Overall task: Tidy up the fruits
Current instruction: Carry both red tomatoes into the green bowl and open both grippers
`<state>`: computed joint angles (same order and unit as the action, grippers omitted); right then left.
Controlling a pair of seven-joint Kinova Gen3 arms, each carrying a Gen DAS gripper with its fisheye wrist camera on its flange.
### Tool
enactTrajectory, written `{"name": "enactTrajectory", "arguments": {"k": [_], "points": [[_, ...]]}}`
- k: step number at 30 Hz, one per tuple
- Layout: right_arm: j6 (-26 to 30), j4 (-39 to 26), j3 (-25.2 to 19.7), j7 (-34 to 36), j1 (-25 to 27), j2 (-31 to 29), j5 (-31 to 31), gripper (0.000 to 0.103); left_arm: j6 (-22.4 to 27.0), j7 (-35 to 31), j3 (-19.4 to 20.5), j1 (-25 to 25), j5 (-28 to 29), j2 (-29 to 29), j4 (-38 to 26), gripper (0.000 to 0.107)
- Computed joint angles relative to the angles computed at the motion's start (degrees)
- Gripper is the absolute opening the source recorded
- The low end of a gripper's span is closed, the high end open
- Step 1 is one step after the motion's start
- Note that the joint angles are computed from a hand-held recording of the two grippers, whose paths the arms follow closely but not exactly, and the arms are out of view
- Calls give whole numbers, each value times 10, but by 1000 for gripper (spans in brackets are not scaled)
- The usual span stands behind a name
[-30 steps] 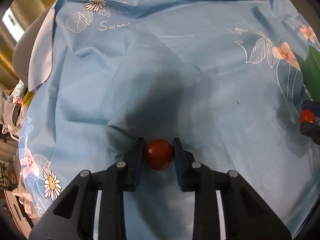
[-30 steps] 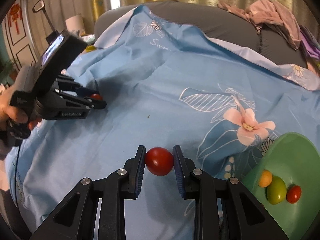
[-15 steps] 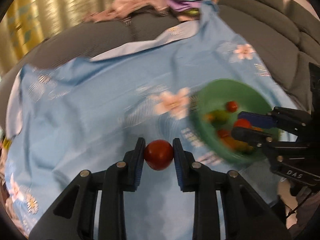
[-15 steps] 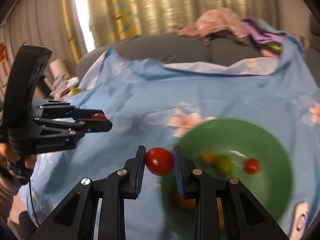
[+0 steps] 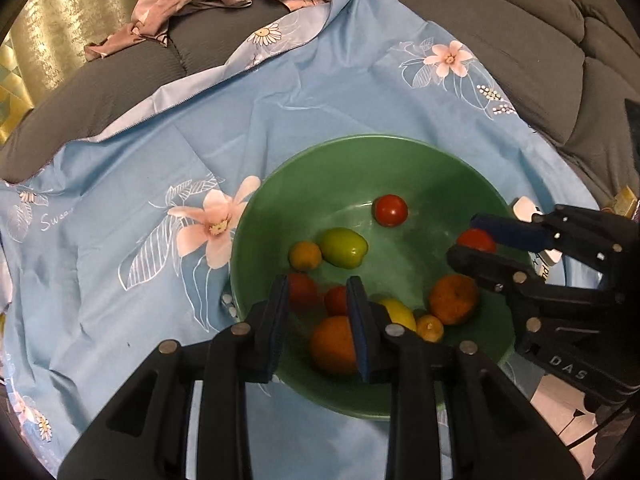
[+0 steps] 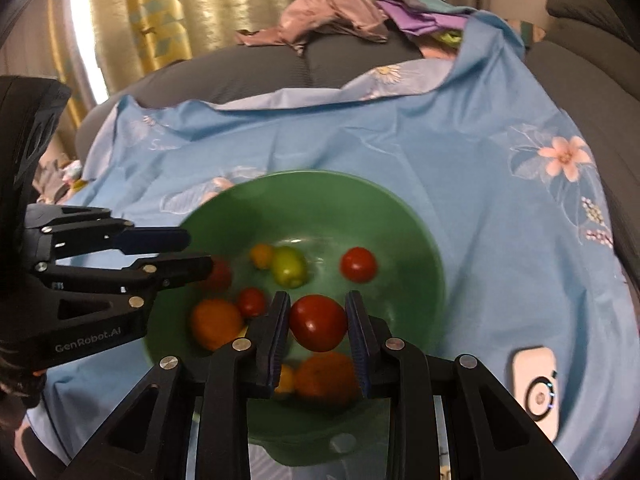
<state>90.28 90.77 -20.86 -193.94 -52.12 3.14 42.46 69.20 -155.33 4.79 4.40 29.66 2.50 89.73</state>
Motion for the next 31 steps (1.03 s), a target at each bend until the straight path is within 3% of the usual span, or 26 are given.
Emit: {"name": "enactTrajectory", "arguments": {"k": [1, 3, 5, 8, 14, 19, 31], "points": [[9, -4, -2, -2, -3, 0, 4, 29, 2, 4, 0, 0, 1, -4, -3, 45], [22, -11, -6, -6, -9, -3, 8, 30, 4, 2, -4, -3, 6, -13, -1, 71], [42, -29, -9, -8, -14, -4, 10, 32, 3, 4, -11, -7, 11, -26, -1, 82], [56, -51, -9, 4, -12, -9, 1, 43, 16, 35, -18, -11, 7, -35, -23, 102], [93, -109, -15, 45, -20, -9, -9, 46, 34, 113, -14, -19, -17, -55, -66, 102], [123, -141, -24, 52, -38, -2, 8, 46, 88, 113, -36, -15, 9, -53, -98, 102], [169, -174, -15, 58, -74, 10, 32, 46, 77, 114, -39, -8, 5, -75, -92, 102]]}}
